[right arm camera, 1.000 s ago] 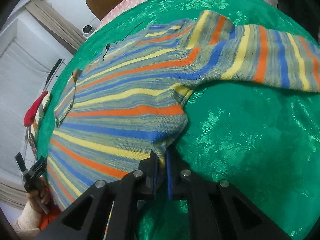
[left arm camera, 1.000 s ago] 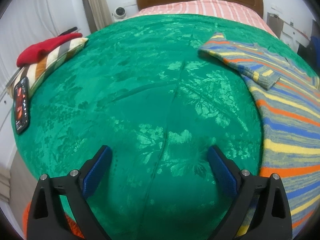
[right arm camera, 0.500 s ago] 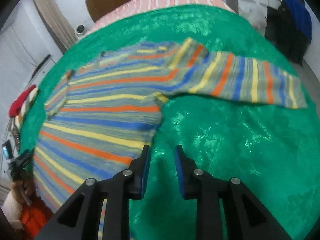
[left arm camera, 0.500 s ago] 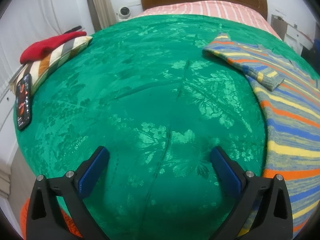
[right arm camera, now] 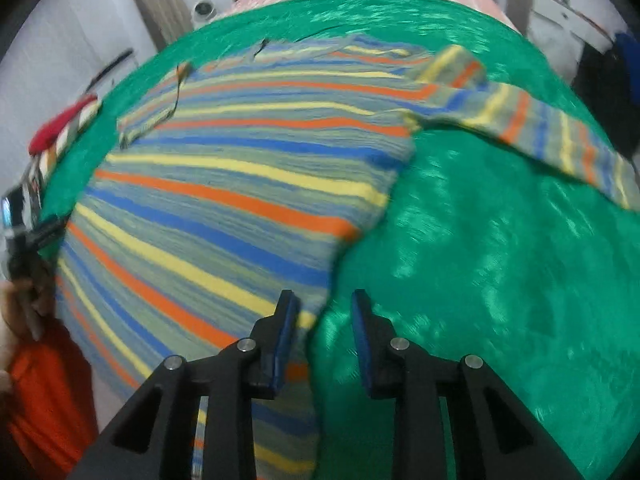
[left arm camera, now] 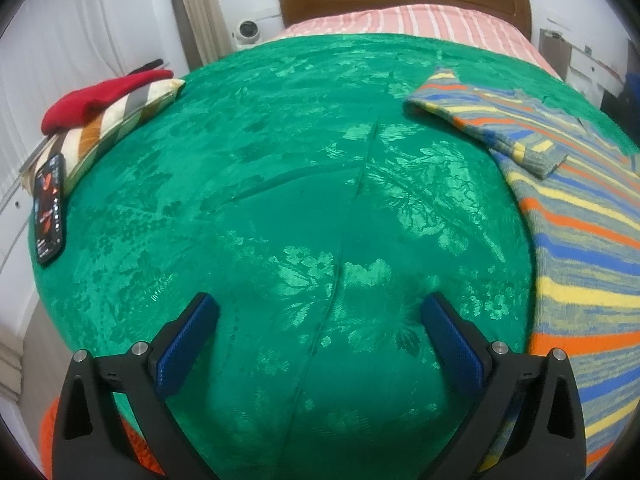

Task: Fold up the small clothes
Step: 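Release the sleeve and withdraw the right gripper from the flattened sweater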

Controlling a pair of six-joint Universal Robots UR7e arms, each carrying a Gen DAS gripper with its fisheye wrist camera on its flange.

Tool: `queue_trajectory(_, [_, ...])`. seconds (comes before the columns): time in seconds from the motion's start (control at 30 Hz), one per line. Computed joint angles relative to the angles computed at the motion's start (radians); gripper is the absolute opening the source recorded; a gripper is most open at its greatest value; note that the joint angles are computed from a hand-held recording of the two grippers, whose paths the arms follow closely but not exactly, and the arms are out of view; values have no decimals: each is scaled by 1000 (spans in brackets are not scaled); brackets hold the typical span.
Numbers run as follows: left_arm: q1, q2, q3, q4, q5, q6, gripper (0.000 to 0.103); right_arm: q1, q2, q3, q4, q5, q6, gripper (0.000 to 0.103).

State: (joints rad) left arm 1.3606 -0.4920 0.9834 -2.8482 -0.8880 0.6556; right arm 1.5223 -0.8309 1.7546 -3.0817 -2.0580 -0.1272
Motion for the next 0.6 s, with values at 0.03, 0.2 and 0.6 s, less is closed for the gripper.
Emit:
queue_trajectory(0.03, [-1,2,-1,-1,4,1,103,-4,-12,15,-8,1,15,31])
queue_trajectory(0.2, [-4,3,6,-22,13,8,103,11,-28,80,-133,-95,6,37])
queue_trajectory(0.6, [-11,13,39,-159,21,149,103,43,65,156,-595,-189,-3,55])
